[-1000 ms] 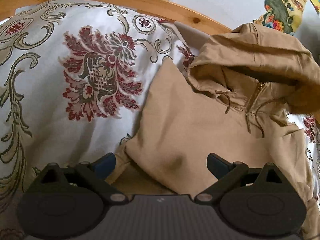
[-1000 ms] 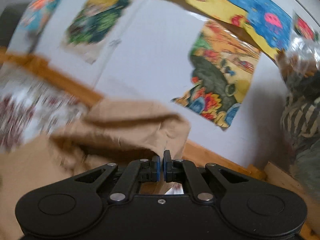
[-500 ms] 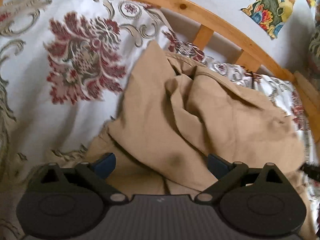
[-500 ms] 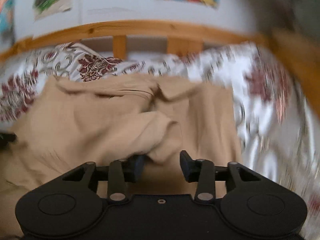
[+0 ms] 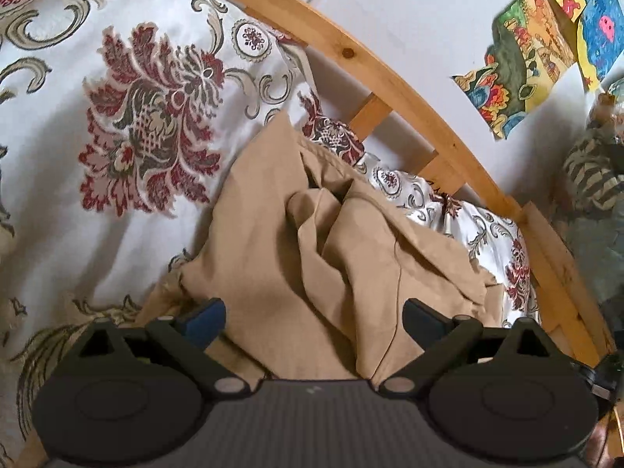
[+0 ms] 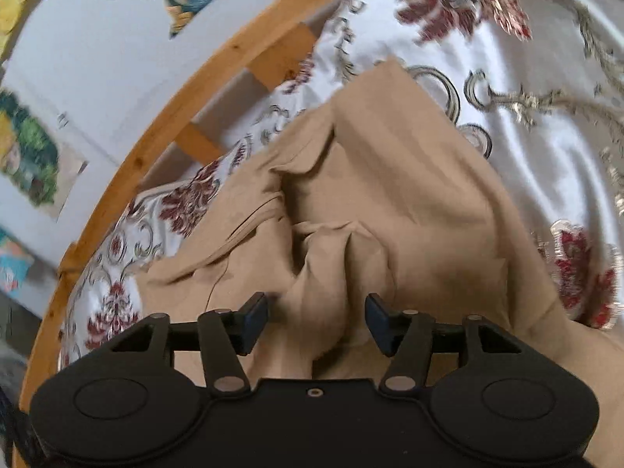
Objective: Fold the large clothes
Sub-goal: 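Lower the hem onto the folded jacket and open the right tool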
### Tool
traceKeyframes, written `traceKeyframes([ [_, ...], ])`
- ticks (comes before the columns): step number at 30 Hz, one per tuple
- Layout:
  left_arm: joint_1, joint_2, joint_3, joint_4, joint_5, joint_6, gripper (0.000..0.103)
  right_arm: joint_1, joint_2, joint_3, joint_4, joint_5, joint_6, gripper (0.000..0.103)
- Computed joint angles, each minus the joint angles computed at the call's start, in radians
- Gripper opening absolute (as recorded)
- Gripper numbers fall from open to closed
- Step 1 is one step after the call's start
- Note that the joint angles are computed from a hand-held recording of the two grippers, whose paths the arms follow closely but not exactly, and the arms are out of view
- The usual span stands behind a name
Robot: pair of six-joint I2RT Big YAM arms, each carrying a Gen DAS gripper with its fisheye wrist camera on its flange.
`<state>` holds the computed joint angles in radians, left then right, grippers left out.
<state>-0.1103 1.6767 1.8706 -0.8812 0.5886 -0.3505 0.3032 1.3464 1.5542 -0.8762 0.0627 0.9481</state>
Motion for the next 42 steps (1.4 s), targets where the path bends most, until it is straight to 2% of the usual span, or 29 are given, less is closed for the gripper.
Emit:
traceKeyframes([
  [2, -0.002, 0.020, 0.037, -0.014, -0.007, -0.015, 0.091, -0.010, 0.015, 0.012, 0.008, -0.005, -0.022, 0.034],
  [5, -0.013, 0.068, 0.112, -0.031, -0.021, -0.051, 0.088, -0.026, 0.028, 0.021, 0.018, -0.013, -0.052, 0.033],
  [10, -0.057, 0.236, 0.367, -0.198, -0.108, -0.034, 0.078, -0.069, 0.035, -0.013, 0.060, -0.106, 0.009, 0.035],
  [12, -0.067, 0.309, 0.481, -0.295, -0.127, -0.045, 0.072, -0.084, 0.041, -0.020, 0.075, -0.144, 0.042, 0.035],
  [14, -0.070, 0.372, 0.579, -0.368, -0.090, -0.080, 0.052, -0.098, 0.050, -0.018, 0.080, -0.162, 0.082, 0.035],
  [15, -0.071, 0.388, 0.604, -0.389, -0.074, -0.088, 0.029, -0.097, 0.053, -0.012, 0.081, -0.159, 0.071, 0.033],
  [16, -0.075, 0.403, 0.637, -0.417, -0.078, -0.089, 0.019, -0.089, 0.060, 0.005, 0.069, -0.145, 0.033, 0.029],
  [17, -0.084, 0.399, 0.648, -0.428, -0.116, -0.079, 0.013, -0.077, 0.071, 0.033, 0.043, -0.124, -0.029, 0.018],
  [18, -0.091, 0.388, 0.644, -0.427, -0.144, -0.056, 0.002, -0.064, 0.079, 0.057, 0.027, -0.093, -0.091, 0.010],
  [19, -0.100, 0.361, 0.616, -0.405, -0.174, -0.029, 0.002, -0.048, 0.084, 0.080, 0.018, -0.046, -0.162, 0.006],
  [21, -0.106, 0.292, 0.530, -0.330, -0.196, -0.011, 0.000, -0.021, 0.078, 0.097, 0.041, 0.038, -0.289, 0.004],
  [23, -0.109, 0.218, 0.435, -0.238, -0.208, 0.013, 0.000, 0.008, 0.065, 0.100, 0.103, 0.130, -0.434, 0.003],
  [24, -0.112, 0.181, 0.387, -0.200, -0.226, 0.047, 0.000, 0.018, 0.057, 0.094, 0.138, 0.159, -0.501, 0.003],
  [25, -0.114, 0.165, 0.368, -0.189, -0.245, 0.081, 0.000, 0.027, 0.050, 0.083, 0.171, 0.190, -0.583, 0.003],
  [26, -0.118, 0.165, 0.368, -0.204, -0.264, 0.124, 0.000, 0.029, 0.054, 0.086, 0.170, 0.207, -0.624, 0.003],
  [27, -0.121, 0.181, 0.387, -0.241, -0.286, 0.146, 0.000, 0.023, 0.065, 0.099, 0.137, 0.204, -0.618, 0.003],
  [29, -0.119, 0.231, 0.450, -0.334, -0.298, 0.134, 0.000, -0.001, 0.081, 0.098, 0.076, 0.173, -0.535, 0.003],
  [30, -0.117, 0.233, 0.439, -0.337, -0.296, 0.123, 0.000, -0.008, 0.089, 0.094, 0.047, 0.171, -0.513, 0.003],
  [32, -0.119, 0.215, 0.397, -0.311, -0.310, 0.124, 0.000, -0.008, 0.096, 0.076, 0.022, 0.188, -0.531, 0.003],
  [35, -0.119, 0.201, 0.367, -0.297, -0.305, 0.166, 0.000, -0.015, 0.085, 0.048, 0.015, 0.176, -0.515, 0.008],
  [36, -0.114, 0.220, 0.400, -0.330, -0.278, 0.175, 0.007, -0.019, 0.080, 0.044, 0.017, 0.171, -0.508, 0.017],
  [38, -0.101, 0.266, 0.474, -0.390, -0.225, 0.149, 0.032, -0.032, 0.081, 0.050, 0.030, 0.144, -0.484, 0.026],
  [39, -0.096, 0.285, 0.505, -0.407, -0.218, 0.113, 0.055, -0.039, 0.083, 0.049, 0.047, 0.126, -0.454, 0.029],
  [40, -0.093, 0.286, 0.504, -0.396, -0.223, 0.077, 0.061, -0.046, 0.086, 0.051, 0.061, 0.117, -0.421, 0.029],
  [41, -0.091, 0.288, 0.499, -0.374, -0.228, 0.046, 0.060, -0.050, 0.092, 0.059, 0.062, 0.109, -0.395, 0.029],
  [42, -0.089, 0.299, 0.512, -0.373, -0.222, 0.029, 0.051, -0.052, 0.105, 0.075, 0.053, 0.111, -0.386, 0.028],
])
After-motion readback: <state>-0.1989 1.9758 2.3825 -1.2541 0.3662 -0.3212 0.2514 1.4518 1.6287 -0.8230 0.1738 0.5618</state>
